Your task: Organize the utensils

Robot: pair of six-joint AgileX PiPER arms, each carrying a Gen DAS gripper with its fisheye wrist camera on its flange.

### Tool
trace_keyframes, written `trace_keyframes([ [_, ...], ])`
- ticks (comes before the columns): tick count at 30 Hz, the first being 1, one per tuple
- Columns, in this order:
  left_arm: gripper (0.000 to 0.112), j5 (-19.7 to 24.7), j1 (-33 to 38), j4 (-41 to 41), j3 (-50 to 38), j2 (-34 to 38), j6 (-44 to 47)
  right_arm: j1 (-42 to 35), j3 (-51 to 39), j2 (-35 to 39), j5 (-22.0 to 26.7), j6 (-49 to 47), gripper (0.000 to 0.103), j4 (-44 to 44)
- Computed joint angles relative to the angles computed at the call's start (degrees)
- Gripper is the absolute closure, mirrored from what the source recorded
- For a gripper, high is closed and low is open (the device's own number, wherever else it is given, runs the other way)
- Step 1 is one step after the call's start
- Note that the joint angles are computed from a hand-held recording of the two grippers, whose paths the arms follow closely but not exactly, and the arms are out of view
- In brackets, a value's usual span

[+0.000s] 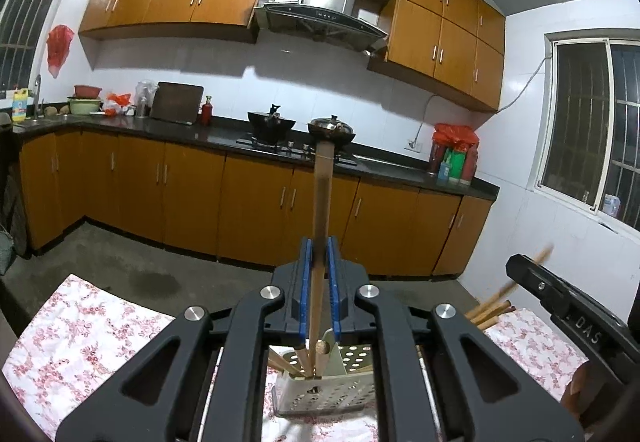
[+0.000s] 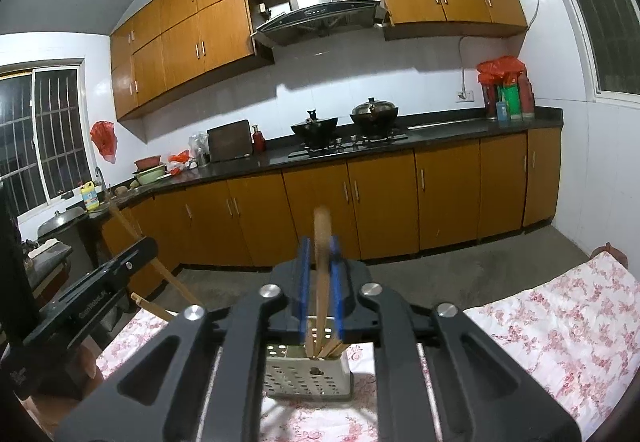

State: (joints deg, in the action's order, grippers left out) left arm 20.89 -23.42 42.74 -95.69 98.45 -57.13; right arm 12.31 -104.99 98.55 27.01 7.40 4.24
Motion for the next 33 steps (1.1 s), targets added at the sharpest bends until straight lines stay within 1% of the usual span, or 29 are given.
trace_keyframes([
  [1,0.089,0.04,0.03,-0.04,-0.03,-0.12,0.08,0.04,0.46,-0.33,-0.67,0.46,0.083,-0.42],
  [2,0.076,0.13,0.07,0.13,-0.01,-0.4,-0.04,-0.1,0.48,-0.66,-0.38,-0.62,0.082,0.39],
  [4,0.072,-0.03,-0.17,2.76,1.09,-1.61,-2.51,-0.19,1.63,-1.92,-0.92,-0.67,0.081,0.28],
  [5,0.071,0.04,-0.22,2.77,1.19,-1.94,-2.41,-0.01,2.58,-2.81,-1.54,0.12,0.08,-0.67],
  [7,0.07,-0.19,0.04,2.6,2.7,-3.58,-2.17,-0.12,5.16,-4.91,-2.75,0.64,0.07,-1.44],
  [8,0.067,-0.14,0.14,2.45,3.24,-4.24,-1.87,0.11,6.59,-6.07,-3.5,2.19,0.066,-3.19],
  [9,0.065,0.07,0.13,3.22,4.52,-5.52,-2.45,0.58,8.77,-7.76,-4.59,5.17,0.059,-6.7],
  [10,0.058,-0.17,0.19,4.58,6.37,-7.05,-3.82,1.19,11.2,-9.55,-5.73,9.74,0.051,-11.81],
  [11,0.051,-0.37,0.13,6.5,8.4,-8.73,-5.72,1.84,13.32,-10.95,-6.84,15.29,0.047,-17.53],
  [12,0.048,-0.25,-0.08,8.8,9.98,-9.98,-7.79,2.43,16.81,-13.33,-8.33,20.25,0.038,-23.26],
  [13,0.04,0.13,-0.6,12.97,12.46,-11.94,-11.39,2.91,19.93,-15.35,-9.66,25.22,0.026,-28.99],
  [14,0.031,0.61,-1.1,16.58,14.53,-13.49,-14.44,3.43,23.1,-17.55,-10.67,30.26,0.02,-34.72],
  [15,0.026,1.46,-1.93,20.96,17.29,-15.58,-18.04,3.92,25.78,-19.42,-11.34,35.51,0.01,-40.45],
  [16,0.019,2.54,-2.84,24.66,19.58,-17.27,-21.12,4.55,28.55,-21.49,-11.48,40.64,0.004,-46.18],
  [17,0.014,3.81,-4.05,28.45,22.43,-19.33,-24.28,5.74,30.63,-23.4,-9.97,45.85,0.004,-51.91],
  [18,0.012,4.7,-4.9,30.11,23.98,-20.51,-25.5,6.7,32.83,-25.0,-9.27,51.15,0.004,-57.64],
  [19,0.011,6.55,-6.46,32.76,26.53,-22.29,-27.4,7.63,35.09,-26.47,-8.54,56.2,0.004,-63.37],
  [20,0.011,8.07,-7.65,34.2,28.25,-23.48,-28.14,9.35,36.4,-27.2,-6.51,61.14,0.004,-69.0],
  [21,0.011,9.79,-8.92,34.99,29.62,-24.37,-28.29,11.42,38.01,-28.22,-3.56,64.68,0.004,-73.24],
  [22,0.011,12.19,-10.52,35.21,31.03,-25.2,-27.91,12.74,39.59,-29.28,-2.05,66.24,0.004,-75.25],
  [23,0.011,14.13,-11.95,35.75,32.58,-26.05,-28.22,14.03,41.38,-30.68,-0.97,66.82,0.004,-75.75],
  [25,0.011,16.71,-14.17,36.94,35.63,-27.55,-29.74,15.42,43.88,-32.78,-0.45,66.37,0.004,-74.68],
  [29,0.011,20.48,-18.5,37.96,41.45,-30.27,-33.18,18.95,48.28,-35.92,1.98,64.95,0.004,-73.45],
  [33,0.011,24.43,-23.3,38.94,45.87,-31.48,-35.92,25.96,54.56,-38.73,7.99,70.42,0.004,-78.29],
])
